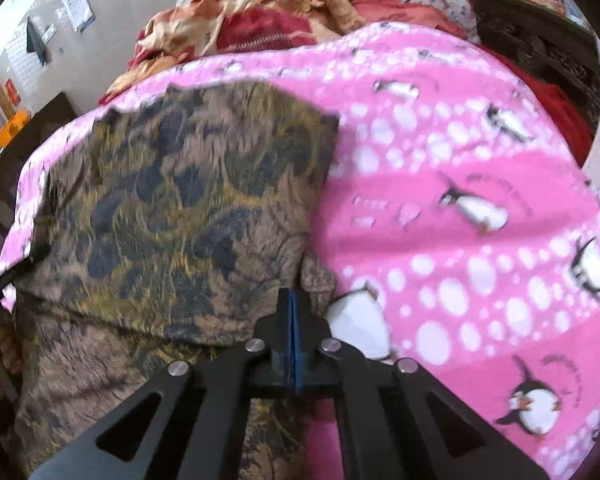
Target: Fold small clothes
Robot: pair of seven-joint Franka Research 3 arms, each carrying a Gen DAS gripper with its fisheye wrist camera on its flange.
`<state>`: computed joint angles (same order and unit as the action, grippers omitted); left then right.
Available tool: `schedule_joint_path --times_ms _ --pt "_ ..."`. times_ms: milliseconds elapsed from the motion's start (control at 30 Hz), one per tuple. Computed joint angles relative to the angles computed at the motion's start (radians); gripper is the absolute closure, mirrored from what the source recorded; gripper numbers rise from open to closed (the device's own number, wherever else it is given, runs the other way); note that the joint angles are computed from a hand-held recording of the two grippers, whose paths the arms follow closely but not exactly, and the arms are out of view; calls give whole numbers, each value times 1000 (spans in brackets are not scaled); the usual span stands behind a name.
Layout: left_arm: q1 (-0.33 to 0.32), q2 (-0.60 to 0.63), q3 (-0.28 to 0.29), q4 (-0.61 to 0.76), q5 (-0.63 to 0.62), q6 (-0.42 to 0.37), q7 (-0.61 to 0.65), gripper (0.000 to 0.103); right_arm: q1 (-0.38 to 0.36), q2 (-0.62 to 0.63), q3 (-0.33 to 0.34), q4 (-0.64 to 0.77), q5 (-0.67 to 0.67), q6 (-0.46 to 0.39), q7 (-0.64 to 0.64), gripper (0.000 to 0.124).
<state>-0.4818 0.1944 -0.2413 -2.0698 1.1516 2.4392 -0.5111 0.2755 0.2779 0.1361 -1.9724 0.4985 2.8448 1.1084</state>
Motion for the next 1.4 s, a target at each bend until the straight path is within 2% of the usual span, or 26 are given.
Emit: schedule_joint_path --times_ms 67,133,200,300,433,467,500,533,633,700,733,767,800,833,900,933,1000,1033,1067,1100,1133,1167,1233,1300,1367,1400 --pt "1 1 -1 0 -7 -5 9 103 -2 9 18 26 23 61 -12 124" --pt "-1 6 -2 9 -16 -14 20 103 16 61 15 112 8 70 14 124" --pt "-3 6 -1 10 -12 -7 10 103 43 127 -5 207 -25 37 45 124" --pt "2 6 6 9 8 21 -13 103 176 282 -174 387 -290 -71 286 124" --pt "9 -4 10 -8 34 52 -52 103 143 333 -154 452 -309 -96 345 124" --pt "10 -5 10 -10 38 54 -57 103 175 327 -188 450 -328 -101 362 124" --pt "12 -7 10 -13 41 57 -62 103 180 308 -190 427 -385 -86 407 124" --pt "14 -8 10 -14 44 60 -66 103 161 276 -156 387 -381 -57 392 123" --pt "15 -10 8 -18 49 61 -76 103 46 152 47 227 -207 8 209 123" --pt "17 -11 7 -20 51 63 -77 103 2 96 134 144 -106 14 63 123" --pt "17 -10 6 -19 49 62 -75 103 11 83 149 113 -79 13 14 123" --pt "17 -10 6 -18 48 61 -73 103 44 87 129 99 -103 -2 21 121" --pt "18 -9 6 -18 47 61 -71 103 100 95 75 87 -157 1 59 121" --pt "18 -10 6 -18 46 59 -70 103 136 94 44 65 -147 54 50 121" --pt "17 -9 5 -17 43 56 -67 103 159 82 9 78 -205 11 171 121" --pt "17 -9 5 -16 42 54 -66 103 157 62 14 71 -192 4 184 120" --pt "17 -9 5 -16 42 54 -66 103 106 10 108 8 -54 90 43 115" --pt "17 -9 5 -16 42 54 -66 103 94 -3 144 -8 -13 94 -25 107" --pt "16 -9 5 -16 43 56 -68 103 105 5 145 -3 -42 42 -43 98" --pt "16 -9 4 -16 45 56 -70 103 145 22 111 -11 -141 34 9 97" --pt "16 -9 4 -15 43 56 -65 103 217 19 43 -35 -217 81 51 96" --pt "15 -9 1 -11 39 56 -46 103 257 8 3 -47 -243 90 86 96" --pt "8 -19 -14 -2 -18 21 42 103 244 -21 13 -58 -240 63 120 96" --pt "-19 -40 -27 1 -5 -21 26 103 204 -54 57 -86 -172 78 60 97" --pt "-39 -38 -37 13 58 -14 -7 101 254 -39 0 -74 -266 99 153 97" --pt "-45 -23 -41 29 72 -11 11 96 258 -37 -12 -73 -283 90 183 97"
